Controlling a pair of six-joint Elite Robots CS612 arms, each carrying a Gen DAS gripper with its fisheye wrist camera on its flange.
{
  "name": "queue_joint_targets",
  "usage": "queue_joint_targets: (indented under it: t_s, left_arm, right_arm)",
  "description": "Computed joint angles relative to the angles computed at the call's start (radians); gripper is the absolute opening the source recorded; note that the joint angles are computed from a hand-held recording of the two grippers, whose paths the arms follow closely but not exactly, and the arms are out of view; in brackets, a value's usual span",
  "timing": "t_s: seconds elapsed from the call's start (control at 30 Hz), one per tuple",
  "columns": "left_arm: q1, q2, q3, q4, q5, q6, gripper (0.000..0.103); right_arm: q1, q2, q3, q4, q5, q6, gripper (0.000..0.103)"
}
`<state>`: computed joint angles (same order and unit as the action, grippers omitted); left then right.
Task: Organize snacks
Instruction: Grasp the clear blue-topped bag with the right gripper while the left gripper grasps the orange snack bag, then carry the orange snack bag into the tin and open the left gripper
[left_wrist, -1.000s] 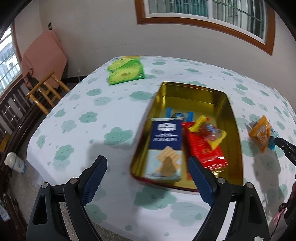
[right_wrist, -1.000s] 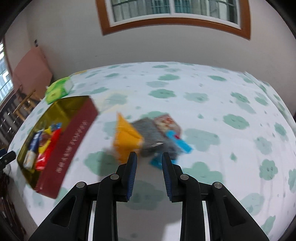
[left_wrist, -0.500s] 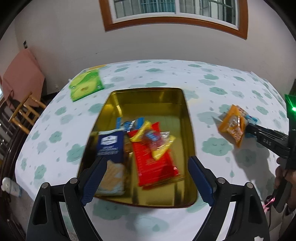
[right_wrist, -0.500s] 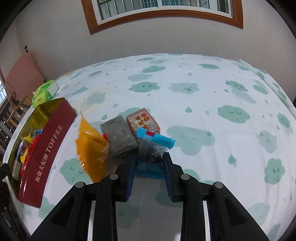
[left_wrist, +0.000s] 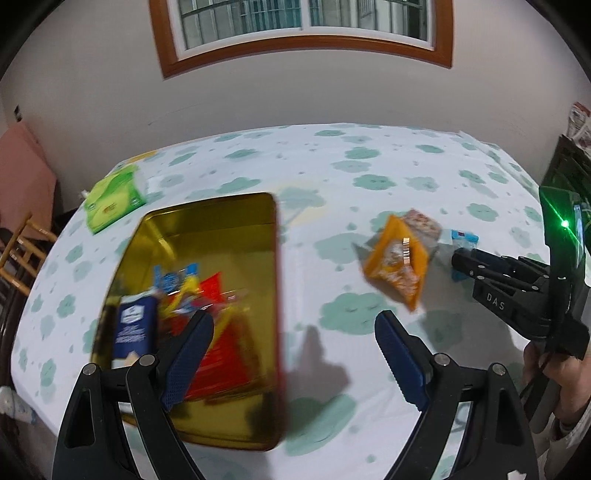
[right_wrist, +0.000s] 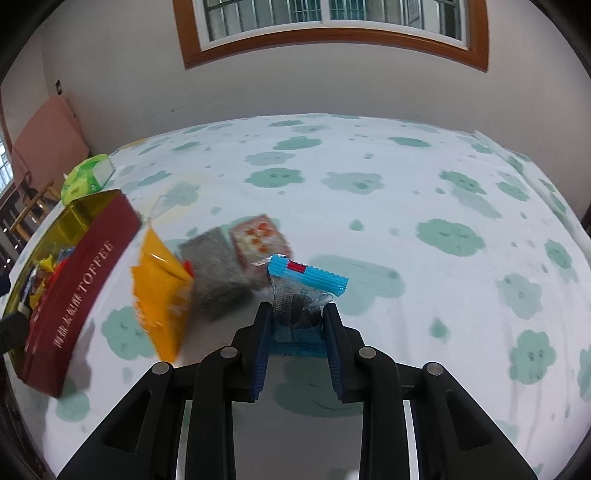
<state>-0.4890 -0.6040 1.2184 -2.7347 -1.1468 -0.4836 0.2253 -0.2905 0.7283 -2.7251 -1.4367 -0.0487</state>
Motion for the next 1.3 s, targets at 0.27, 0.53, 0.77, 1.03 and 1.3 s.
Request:
queue_joint_targets:
  t_s: [0.27,0.53,0.77,1.03,1.3]
  left_arm:
    - [-0.007,0.064,-0.092,-0.033,-0.059,0.072,0.087]
    - [0.003,0.142,-0.215,0.005,-0.137,0.077,0.087]
    - [0.009,0.200,-0.317,0.051,-0.149,0.076,0.087]
    - [0.018,0.220,-0.343,0.051,-0.199,0.075,0.064]
    - [0.008,0.206,-0.309,0.012,-0.191,0.111,0.045]
  right_arm:
    - [-0.032,-0.036,0.076,-0.047,-0.072,0.039,0.028]
    - [-0.063,-0.048,0.106,-0.053,-0.091,0.080,0.029]
    - [-0.054,-0.042,0.092,-0.038,-0.117,0.061,0.029]
    - [-0.059,-0.043,0.096,-0.044,-0.090,0.078,0.029]
    - [-0.059,-0.043,0.096,-0.044,-0.089,0.080,0.029]
